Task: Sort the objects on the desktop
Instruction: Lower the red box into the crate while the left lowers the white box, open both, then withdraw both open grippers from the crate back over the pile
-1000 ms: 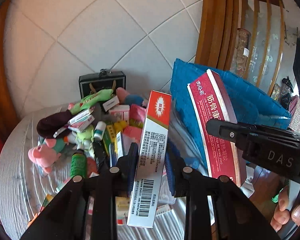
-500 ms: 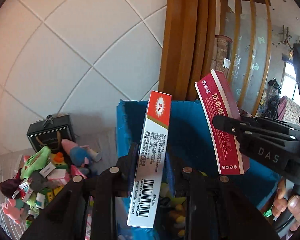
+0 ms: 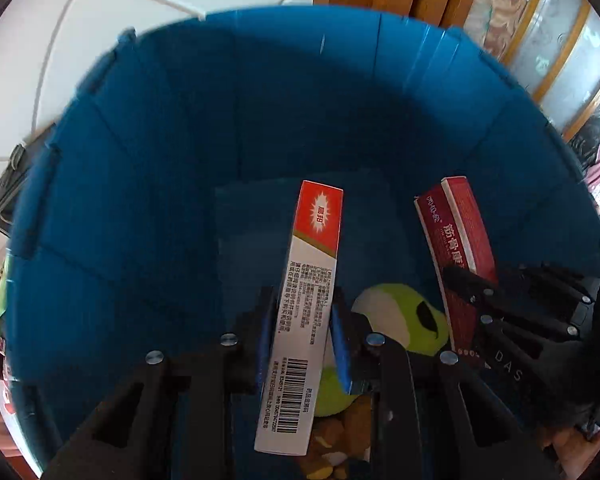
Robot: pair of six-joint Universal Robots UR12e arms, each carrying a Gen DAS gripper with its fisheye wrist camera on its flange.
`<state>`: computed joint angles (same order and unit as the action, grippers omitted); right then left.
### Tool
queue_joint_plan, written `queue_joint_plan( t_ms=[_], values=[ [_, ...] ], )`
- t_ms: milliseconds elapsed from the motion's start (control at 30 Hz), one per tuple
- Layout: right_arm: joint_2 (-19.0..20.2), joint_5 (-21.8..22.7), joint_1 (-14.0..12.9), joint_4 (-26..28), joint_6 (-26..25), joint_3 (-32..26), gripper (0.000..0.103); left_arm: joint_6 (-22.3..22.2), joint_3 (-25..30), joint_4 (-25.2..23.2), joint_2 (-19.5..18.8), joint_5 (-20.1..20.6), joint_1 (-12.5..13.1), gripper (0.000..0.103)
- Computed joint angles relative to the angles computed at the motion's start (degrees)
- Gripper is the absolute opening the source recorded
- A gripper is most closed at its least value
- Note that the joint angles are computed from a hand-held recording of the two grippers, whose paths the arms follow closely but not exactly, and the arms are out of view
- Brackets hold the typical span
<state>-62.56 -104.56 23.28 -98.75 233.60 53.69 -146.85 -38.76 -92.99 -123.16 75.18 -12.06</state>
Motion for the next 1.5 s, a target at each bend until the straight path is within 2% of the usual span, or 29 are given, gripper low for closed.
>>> queue_joint_plan(
  t_ms=[33, 100, 200, 333, 400, 433, 500, 533, 567, 733, 1000, 1100, 1167, 1233, 1300, 1367, 1433, 1500],
  values=[
    [0.5, 1.0, -0.2, 1.8, -0.5, -0.3, 0.024, -0.4, 0.9, -2.1, -0.7, 1.4, -0.1, 0.026],
    [2.5, 0.6, 0.0, 8.7, -1.6, -3.0, 0.024, -1.4, 2.5, -5.7, -2.1, 3.9, -0.2, 0.026],
    [4.7, -1.1, 0.5, 15.6, -2.3, -6.3, 0.024, -2.7, 3.4, -7.5, -3.2, 7.4, -0.4, 0.026],
    [5.5, -0.1, 0.5, 19.3, -1.5, -7.3, 0.024, -4.2, 4.8, -10.4, -4.5, 10.4, -0.6, 0.026],
    [4.3, 0.3, -1.0, 19.7, -2.8, -4.6, 0.024, -4.6, 4.1, -10.3, -4.3, 12.6, -0.9, 0.027],
    [4.4, 0.7, -1.0, 20.6, -2.6, -4.7, 0.024, -4.7, 3.8, -10.3, -4.2, 14.0, -1.1, 0.029],
    [4.2, 2.4, -1.3, 21.1, -2.5, -3.9, 0.024, -5.2, 3.4, -10.4, -4.2, 16.2, -1.6, 0.042],
    [4.1, 3.0, -1.4, 21.4, -2.5, -3.6, 0.024, -5.3, 3.2, -10.6, -4.1, 16.5, -1.6, 0.053],
    [4.1, 3.2, -1.4, 22.0, -2.6, -3.5, 0.024, -5.4, 3.2, -10.9, -4.1, 16.5, -1.6, 0.057],
    [4.4, 4.3, -1.4, 24.1, -2.6, -4.0, 0.025, -4.3, 3.4, -9.7, -4.2, 16.6, -1.7, 0.058],
    [4.2, 4.0, -1.0, 24.6, -2.7, -4.6, 0.039, -4.4, 6.9, -11.8, -6.1, 16.3, -1.8, 0.058],
    [3.8, 3.4, -0.6, 23.1, -3.0, -4.8, 0.054, -3.5, 7.2, -11.9, -6.1, 14.7, -1.8, 0.058],
    [2.6, 4.9, -0.7, 18.6, -3.9, -3.1, 0.084, -2.3, 6.5, -10.9, -5.5, 13.7, -1.7, 0.058],
    [1.5, 5.6, -0.6, 14.9, -4.6, -2.2, 0.101, -0.7, 4.4, -8.1, -4.0, 12.5, -1.7, 0.058],
    [2.8, 4.0, 0.1, 14.9, -5.4, -5.6, 0.103, -0.2, 2.4, -5.1, -2.5, 11.8, -1.5, 0.058],
    [3.7, 3.5, -0.1, 14.0, -5.9, -7.7, 0.103, -0.9, 2.4, -4.8, -1.7, 10.1, -1.0, 0.058],
    [2.8, 3.5, -0.2, 11.4, -6.5, -6.6, 0.103, -0.2, 3.3, -5.4, -1.0, 6.9, -0.2, 0.058],
    [2.5, 3.1, 0.2, 10.0, -7.5, -7.4, 0.103, 1.2, 2.6, -3.4, 0.6, 4.1, 0.8, 0.058]
  ],
)
